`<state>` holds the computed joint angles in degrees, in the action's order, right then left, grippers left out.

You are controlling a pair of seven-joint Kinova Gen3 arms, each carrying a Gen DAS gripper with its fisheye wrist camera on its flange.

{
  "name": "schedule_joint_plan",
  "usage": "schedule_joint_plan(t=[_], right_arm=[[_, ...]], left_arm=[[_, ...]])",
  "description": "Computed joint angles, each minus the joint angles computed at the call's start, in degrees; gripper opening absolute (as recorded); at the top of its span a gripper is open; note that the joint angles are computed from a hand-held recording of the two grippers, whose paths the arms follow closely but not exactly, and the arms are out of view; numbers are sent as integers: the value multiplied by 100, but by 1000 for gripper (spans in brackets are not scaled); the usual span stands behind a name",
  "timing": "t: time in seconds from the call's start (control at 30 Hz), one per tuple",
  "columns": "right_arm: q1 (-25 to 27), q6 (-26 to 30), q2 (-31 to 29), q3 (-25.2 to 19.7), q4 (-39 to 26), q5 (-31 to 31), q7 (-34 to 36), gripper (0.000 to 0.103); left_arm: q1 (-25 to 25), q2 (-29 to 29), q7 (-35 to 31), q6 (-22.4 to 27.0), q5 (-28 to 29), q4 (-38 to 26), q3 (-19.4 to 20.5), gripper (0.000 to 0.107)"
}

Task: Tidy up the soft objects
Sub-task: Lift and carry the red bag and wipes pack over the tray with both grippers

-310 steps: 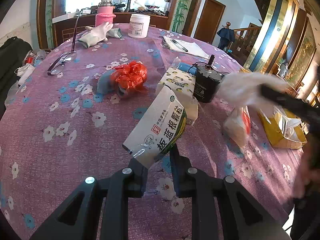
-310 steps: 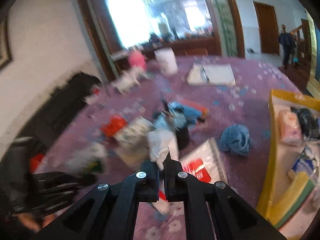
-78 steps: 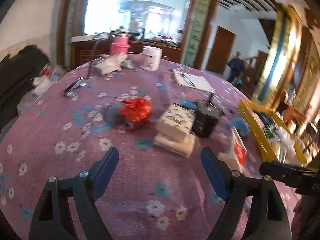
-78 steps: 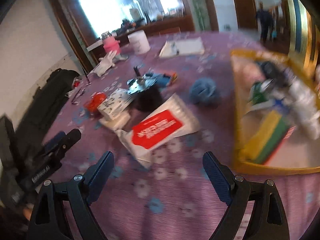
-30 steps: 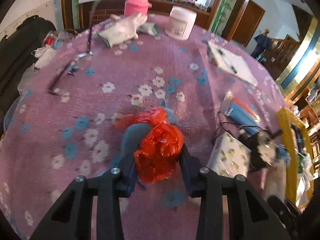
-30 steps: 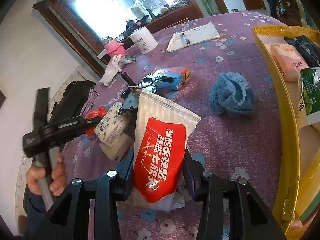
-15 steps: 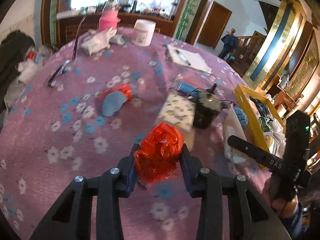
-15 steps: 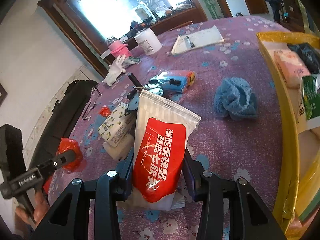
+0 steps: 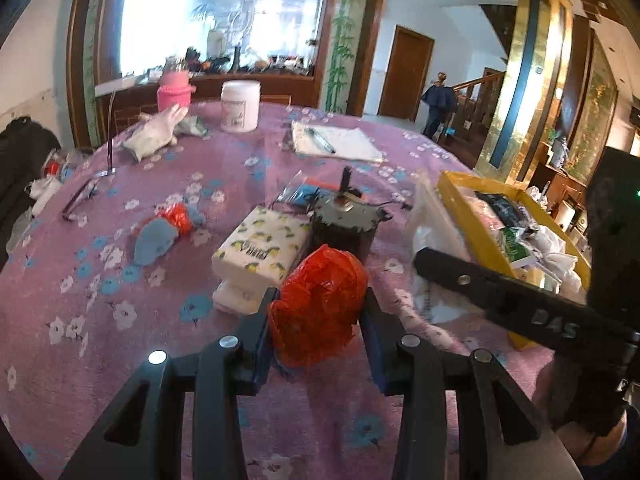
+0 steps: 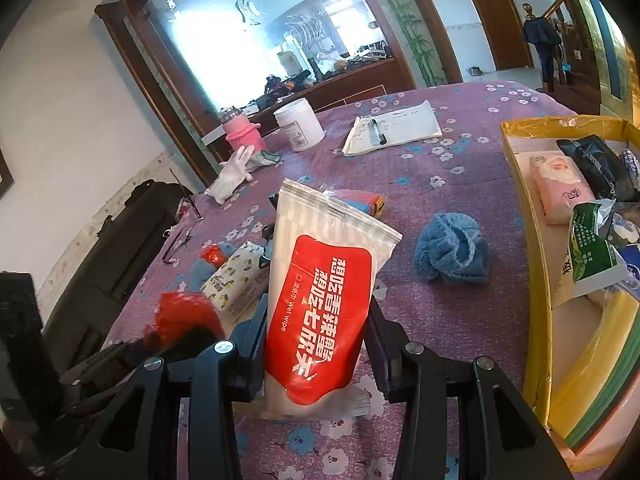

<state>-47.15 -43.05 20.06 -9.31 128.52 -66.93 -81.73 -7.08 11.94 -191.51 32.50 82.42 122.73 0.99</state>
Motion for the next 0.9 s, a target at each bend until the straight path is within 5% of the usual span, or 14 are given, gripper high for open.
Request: schedule_joint_plan(t=[0.43, 0.9], right_arm=[[-59, -203, 30, -27, 25, 109, -154, 46], [-582, -1025, -75, -390, 383, -826, -377, 46]], left_arm=[[54, -81, -563, 70, 344, 169, -81, 38], [134, -153, -939, 130, 567, 305, -166, 38]])
